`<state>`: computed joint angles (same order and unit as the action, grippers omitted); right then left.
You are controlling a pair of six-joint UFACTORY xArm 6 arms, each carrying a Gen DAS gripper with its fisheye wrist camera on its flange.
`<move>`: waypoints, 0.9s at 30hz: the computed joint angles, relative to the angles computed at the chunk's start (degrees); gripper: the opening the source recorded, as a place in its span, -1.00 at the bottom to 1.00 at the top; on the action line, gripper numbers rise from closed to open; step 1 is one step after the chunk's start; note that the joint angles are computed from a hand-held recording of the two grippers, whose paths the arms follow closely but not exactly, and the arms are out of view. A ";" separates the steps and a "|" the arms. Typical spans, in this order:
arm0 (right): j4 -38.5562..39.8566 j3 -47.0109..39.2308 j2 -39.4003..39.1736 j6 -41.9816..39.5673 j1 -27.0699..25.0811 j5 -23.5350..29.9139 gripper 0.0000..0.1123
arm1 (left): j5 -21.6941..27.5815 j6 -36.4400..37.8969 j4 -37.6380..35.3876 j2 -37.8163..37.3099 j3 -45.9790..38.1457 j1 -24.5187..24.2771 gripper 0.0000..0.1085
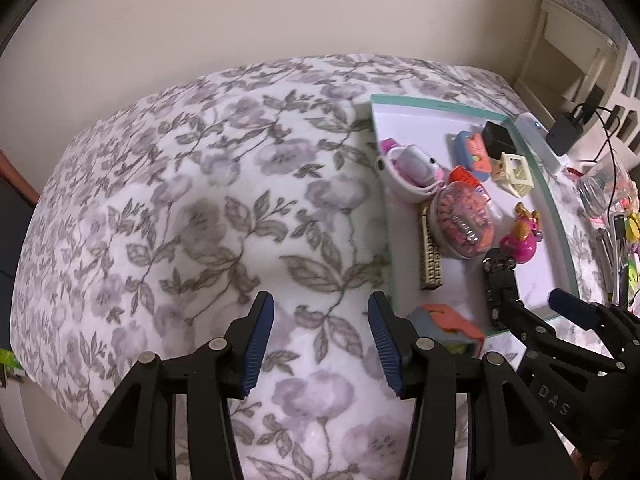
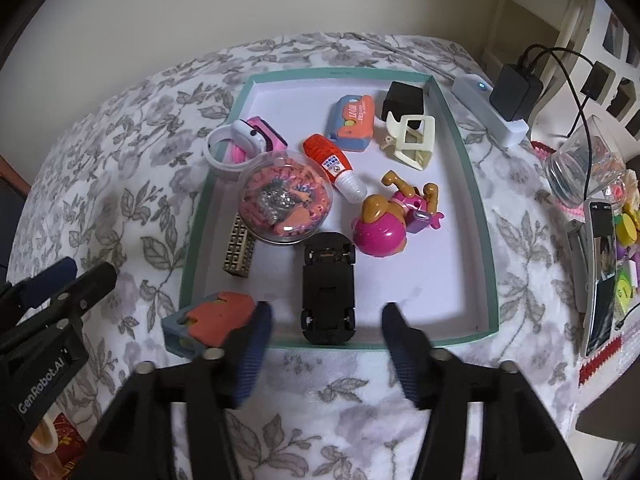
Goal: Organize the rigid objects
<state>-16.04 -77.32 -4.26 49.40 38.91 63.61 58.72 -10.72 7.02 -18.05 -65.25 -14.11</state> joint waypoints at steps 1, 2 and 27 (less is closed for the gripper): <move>0.02 0.27 -0.18 0.24 0.10 -0.48 0.16 | -0.12 -0.33 0.32 -0.33 0.34 0.24 0.09; -0.05 0.54 -0.40 0.56 0.26 -0.80 0.24 | -0.39 -0.67 0.54 -0.71 0.74 0.63 0.41; -8.45 0.50 -1.52 5.16 7.30 1.91 0.83 | 2.52 -1.43 1.18 -9.81 7.61 8.38 0.65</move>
